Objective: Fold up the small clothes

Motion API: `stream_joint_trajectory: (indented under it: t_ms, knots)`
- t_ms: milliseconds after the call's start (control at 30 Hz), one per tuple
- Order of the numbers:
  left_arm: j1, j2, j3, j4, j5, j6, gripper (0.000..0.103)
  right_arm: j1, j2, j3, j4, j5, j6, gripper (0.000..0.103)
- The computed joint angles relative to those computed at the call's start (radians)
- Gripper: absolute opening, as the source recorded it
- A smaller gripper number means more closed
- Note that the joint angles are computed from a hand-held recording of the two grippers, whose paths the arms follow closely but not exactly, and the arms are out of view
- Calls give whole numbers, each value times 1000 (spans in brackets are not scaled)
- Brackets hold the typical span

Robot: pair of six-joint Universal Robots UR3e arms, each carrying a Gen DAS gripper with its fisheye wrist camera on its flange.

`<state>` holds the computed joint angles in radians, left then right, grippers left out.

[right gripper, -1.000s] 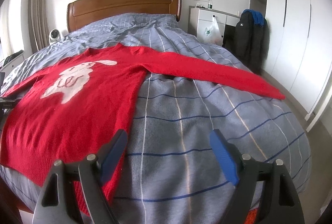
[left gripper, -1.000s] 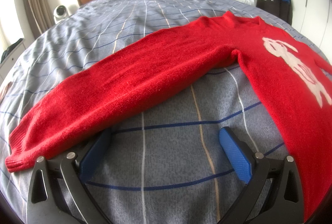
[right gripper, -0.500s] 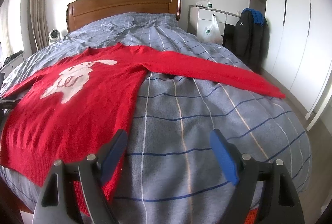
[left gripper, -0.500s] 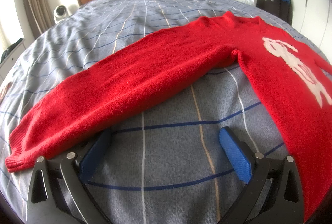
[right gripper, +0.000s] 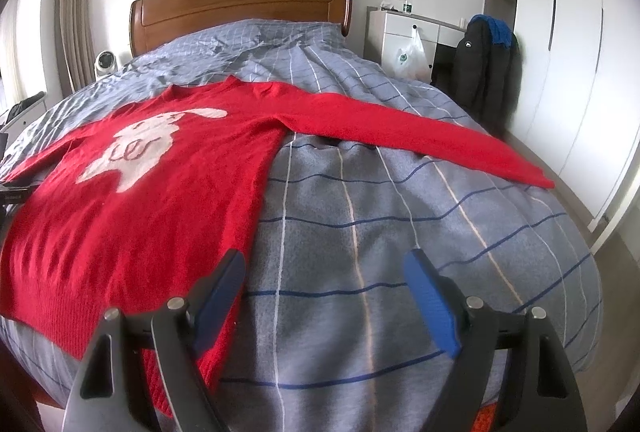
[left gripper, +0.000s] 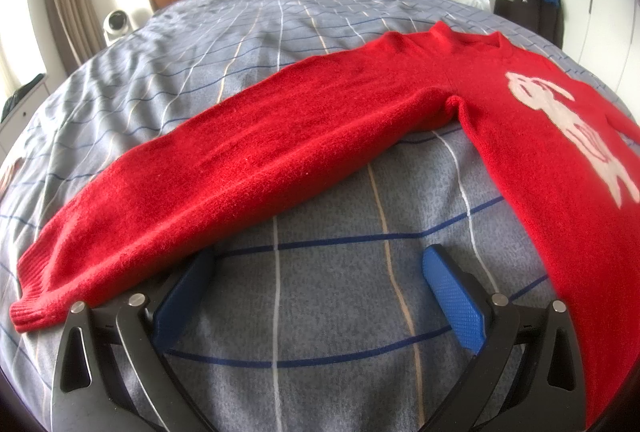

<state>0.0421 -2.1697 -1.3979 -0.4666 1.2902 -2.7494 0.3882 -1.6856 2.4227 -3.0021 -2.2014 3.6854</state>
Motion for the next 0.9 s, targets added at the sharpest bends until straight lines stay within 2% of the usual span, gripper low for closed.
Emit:
stream_joint_trajectory:
  t_ms: [900]
  knots:
    - [0, 0, 0, 0, 0, 0, 103, -11, 17, -2, 9, 17, 13, 81]
